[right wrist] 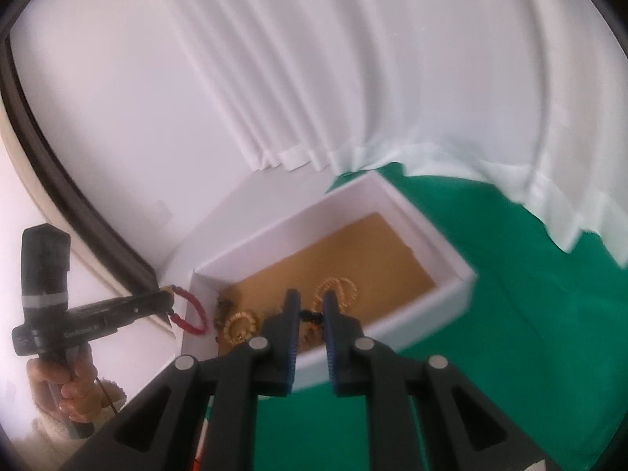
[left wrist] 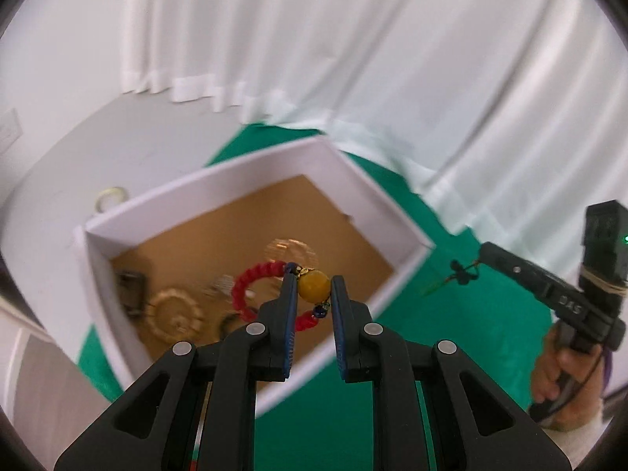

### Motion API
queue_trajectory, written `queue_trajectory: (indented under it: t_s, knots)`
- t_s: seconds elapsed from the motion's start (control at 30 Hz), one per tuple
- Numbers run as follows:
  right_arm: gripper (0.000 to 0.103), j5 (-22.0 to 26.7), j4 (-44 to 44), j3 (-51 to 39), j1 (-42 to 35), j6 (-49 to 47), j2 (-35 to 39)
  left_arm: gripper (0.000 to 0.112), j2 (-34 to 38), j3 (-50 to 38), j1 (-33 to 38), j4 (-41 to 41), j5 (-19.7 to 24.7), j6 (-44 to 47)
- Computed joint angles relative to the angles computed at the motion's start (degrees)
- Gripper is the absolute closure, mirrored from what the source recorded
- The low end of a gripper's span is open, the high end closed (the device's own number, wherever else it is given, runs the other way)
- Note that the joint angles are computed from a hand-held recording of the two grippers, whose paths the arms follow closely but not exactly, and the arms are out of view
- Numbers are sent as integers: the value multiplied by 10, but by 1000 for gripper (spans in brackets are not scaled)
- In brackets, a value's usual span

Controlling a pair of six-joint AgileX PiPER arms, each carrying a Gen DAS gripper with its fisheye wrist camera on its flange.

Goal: Organize jewelry
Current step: 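Carry the red bracelet and green pendant with both tools over the box, then open both tools to drop the red bracelet and pendant into the box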

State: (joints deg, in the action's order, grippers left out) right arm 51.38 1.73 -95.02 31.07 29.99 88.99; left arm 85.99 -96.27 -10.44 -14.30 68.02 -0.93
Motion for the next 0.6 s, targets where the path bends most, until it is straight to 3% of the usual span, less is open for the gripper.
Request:
queue_trajectory:
  t_s: [0.3,0.6]
  knots:
    - [91,65,-22,-211,-2,-34,228,97,102,38,15,39,-72,-7]
    - [90,62,-13,-227,-24,-43,299,92,151,57,-14,84,-122,-62]
